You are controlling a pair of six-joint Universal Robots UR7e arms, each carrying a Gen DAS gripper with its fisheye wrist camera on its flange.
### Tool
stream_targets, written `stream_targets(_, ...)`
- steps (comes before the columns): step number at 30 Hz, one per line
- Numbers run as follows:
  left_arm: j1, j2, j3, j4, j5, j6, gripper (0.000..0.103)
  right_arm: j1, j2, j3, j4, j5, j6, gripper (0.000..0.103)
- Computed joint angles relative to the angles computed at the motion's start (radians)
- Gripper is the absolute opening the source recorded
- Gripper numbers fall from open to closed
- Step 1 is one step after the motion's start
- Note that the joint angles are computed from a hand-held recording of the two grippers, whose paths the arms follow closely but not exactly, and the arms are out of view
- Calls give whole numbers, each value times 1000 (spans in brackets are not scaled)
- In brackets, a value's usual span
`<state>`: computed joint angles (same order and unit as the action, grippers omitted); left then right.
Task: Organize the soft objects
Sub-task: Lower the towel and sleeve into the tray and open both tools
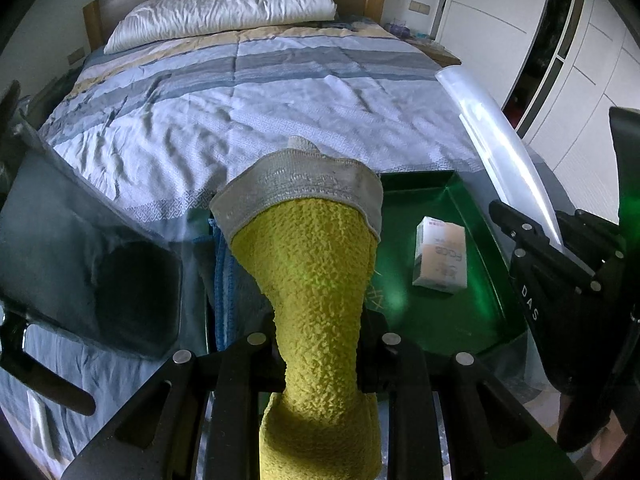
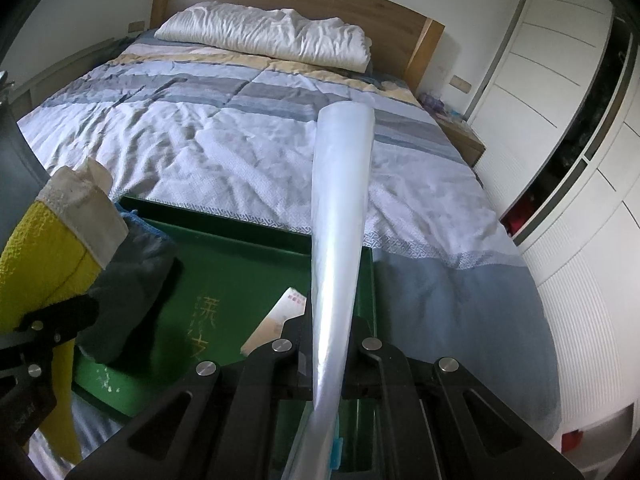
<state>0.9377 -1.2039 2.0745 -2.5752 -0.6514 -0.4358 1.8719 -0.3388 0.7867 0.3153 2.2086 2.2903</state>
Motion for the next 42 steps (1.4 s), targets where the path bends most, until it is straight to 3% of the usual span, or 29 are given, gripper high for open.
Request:
stream_targets(21,37,91,-62,-18,4,21,18,-33,157,-307,234,1,39,8)
stream_targets(23,44,96,-69,-8,-8,19,23,-36,165,-322,248,-1,41,10)
stream_targets(27,47,102,-72,3,-2,7,31,-41,181,-353,278,-16,59,30)
stream_targets(29,48,102,-70,-9,-3,7,48,-43,175,-345,272,-20,61,33)
stream_targets(31,49,105,-72,-21,0,15,57,-44,174,-342,272,-21,65,36)
stream_targets(34,49,108,-77,-32,3,24,58,-44,172,-338,268,-25,68,44)
stream_targets(38,51,107,-83,-36,12,20,68,-42,158,-313,242,-26,73,50)
stream_targets(42,52,107,-83,-42,20,29,68,-39,144,-286,216,-25,64,56)
